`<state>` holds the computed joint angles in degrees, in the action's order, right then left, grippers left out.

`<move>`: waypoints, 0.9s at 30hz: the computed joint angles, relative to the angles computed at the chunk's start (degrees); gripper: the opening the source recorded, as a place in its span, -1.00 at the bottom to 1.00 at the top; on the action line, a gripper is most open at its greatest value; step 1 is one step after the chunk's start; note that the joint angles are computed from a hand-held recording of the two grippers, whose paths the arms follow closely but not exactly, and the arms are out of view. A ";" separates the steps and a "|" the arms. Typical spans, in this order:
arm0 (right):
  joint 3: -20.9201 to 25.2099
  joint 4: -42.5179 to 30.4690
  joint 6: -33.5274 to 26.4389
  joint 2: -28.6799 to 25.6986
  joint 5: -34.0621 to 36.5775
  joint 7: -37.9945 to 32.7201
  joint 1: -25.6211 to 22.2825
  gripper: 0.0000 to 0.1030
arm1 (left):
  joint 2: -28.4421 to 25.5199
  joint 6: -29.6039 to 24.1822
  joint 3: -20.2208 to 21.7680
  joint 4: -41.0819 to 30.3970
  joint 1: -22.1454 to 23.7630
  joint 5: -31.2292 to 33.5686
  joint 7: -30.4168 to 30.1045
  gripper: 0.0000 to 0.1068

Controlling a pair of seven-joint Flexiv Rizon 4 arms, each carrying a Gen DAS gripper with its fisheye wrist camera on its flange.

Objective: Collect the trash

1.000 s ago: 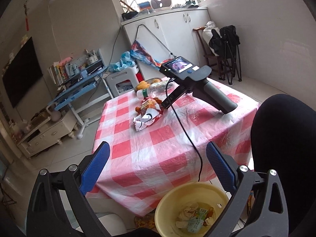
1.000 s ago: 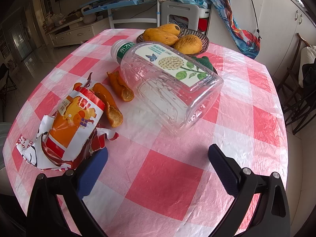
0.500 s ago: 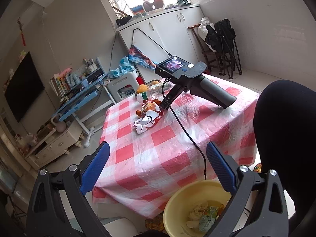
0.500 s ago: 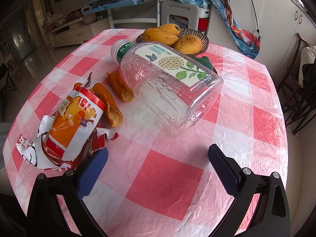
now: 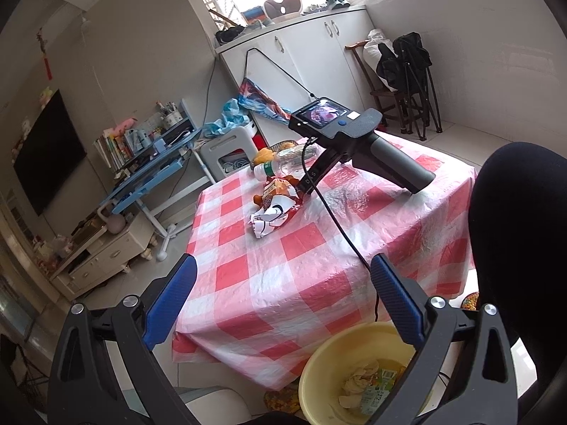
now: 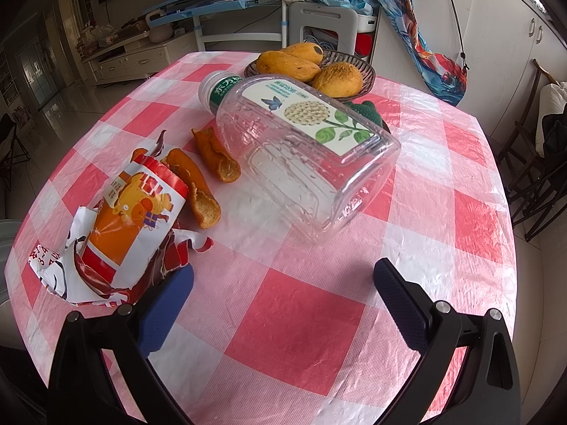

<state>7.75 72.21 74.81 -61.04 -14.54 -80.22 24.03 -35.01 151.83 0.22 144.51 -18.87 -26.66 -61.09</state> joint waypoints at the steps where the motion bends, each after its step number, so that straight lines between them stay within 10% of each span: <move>1: -0.01 0.00 0.00 0.00 0.01 -0.01 0.01 0.88 | 0.07 0.06 0.11 -0.02 -0.15 -0.59 0.01 0.78; 11: -0.08 0.01 0.00 0.02 0.07 -0.01 0.05 0.88 | 4.21 -8.88 -0.36 -0.56 2.66 -7.83 -5.82 0.78; 19: -0.08 -0.20 -0.08 -0.11 0.06 0.00 0.06 0.88 | 9.06 -23.79 -1.70 -0.95 13.94 2.95 -23.50 0.79; 27: -0.09 -0.13 -0.04 -0.07 0.08 -0.02 0.07 0.88 | 6.50 -25.84 4.30 -4.47 3.37 -5.51 -21.02 0.79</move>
